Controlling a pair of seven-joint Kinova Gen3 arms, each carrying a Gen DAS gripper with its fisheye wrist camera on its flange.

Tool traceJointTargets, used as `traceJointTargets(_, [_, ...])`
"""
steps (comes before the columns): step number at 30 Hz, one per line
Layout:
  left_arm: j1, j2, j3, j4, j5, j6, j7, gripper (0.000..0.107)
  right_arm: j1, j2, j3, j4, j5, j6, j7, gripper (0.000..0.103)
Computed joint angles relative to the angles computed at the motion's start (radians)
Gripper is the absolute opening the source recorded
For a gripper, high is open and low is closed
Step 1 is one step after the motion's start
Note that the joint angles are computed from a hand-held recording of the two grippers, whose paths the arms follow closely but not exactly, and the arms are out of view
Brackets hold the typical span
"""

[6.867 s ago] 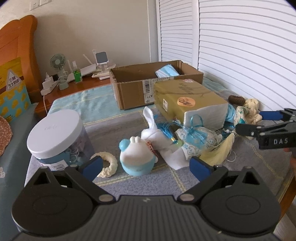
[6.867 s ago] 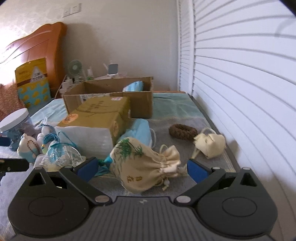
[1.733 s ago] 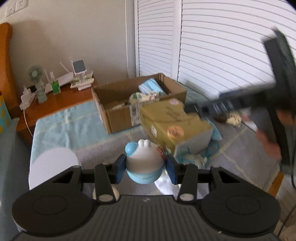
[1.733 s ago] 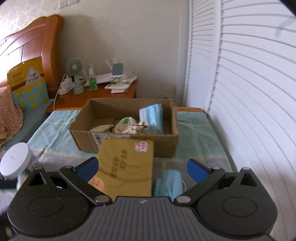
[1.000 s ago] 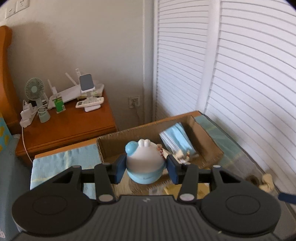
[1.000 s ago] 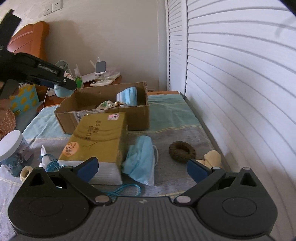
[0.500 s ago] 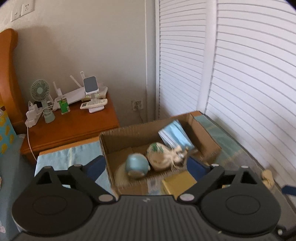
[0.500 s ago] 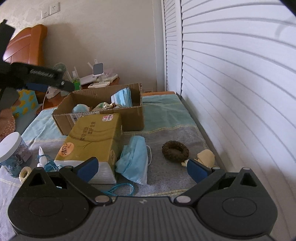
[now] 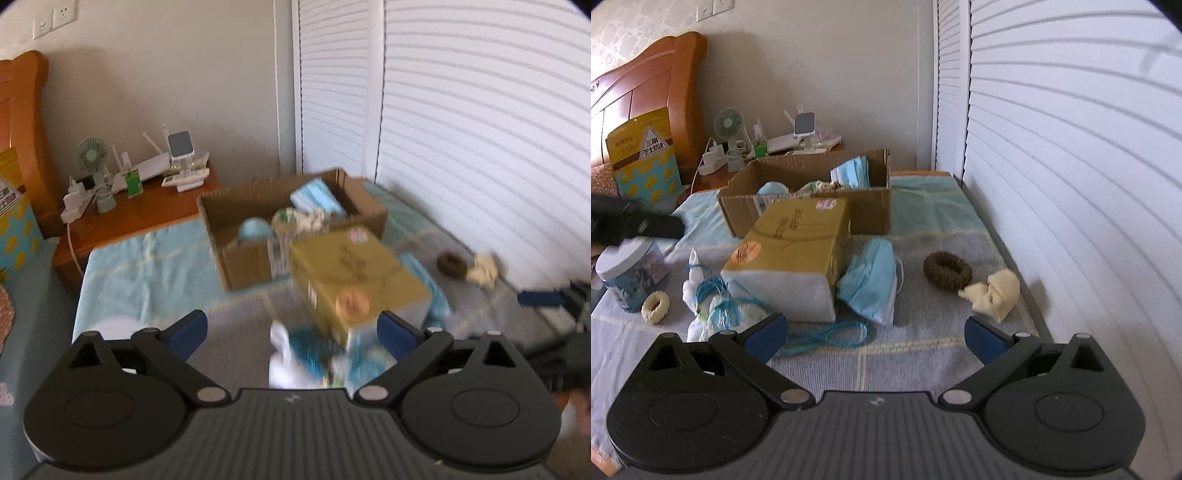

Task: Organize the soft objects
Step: 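Move both tools back over the remaining items on the towel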

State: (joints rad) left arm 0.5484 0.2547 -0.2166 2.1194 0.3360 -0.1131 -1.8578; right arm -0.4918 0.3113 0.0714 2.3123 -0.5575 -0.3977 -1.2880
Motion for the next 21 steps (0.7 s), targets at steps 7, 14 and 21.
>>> traceJointTargets(7, [0.104, 0.011, -0.069, 0.109, 0.142, -0.103, -0.098, 0.098, 0.009, 0.022, -0.003, 0.018, -0.004, 0.003, -0.043, 0.103])
traceJointTargets(14, [0.004, 0.062, 0.015, 0.132, 0.219, -0.123, -0.123, 0.098, -0.014, 0.04, 0.036, 0.004, -0.031, 0.033, -0.03, 0.103])
traceJointTargets(21, [-0.093, 0.103, 0.082, 0.14, 0.186, -0.15, -0.048, 0.096, -0.038, 0.083, 0.068, -0.036, -0.012, 0.09, -0.026, 0.103])
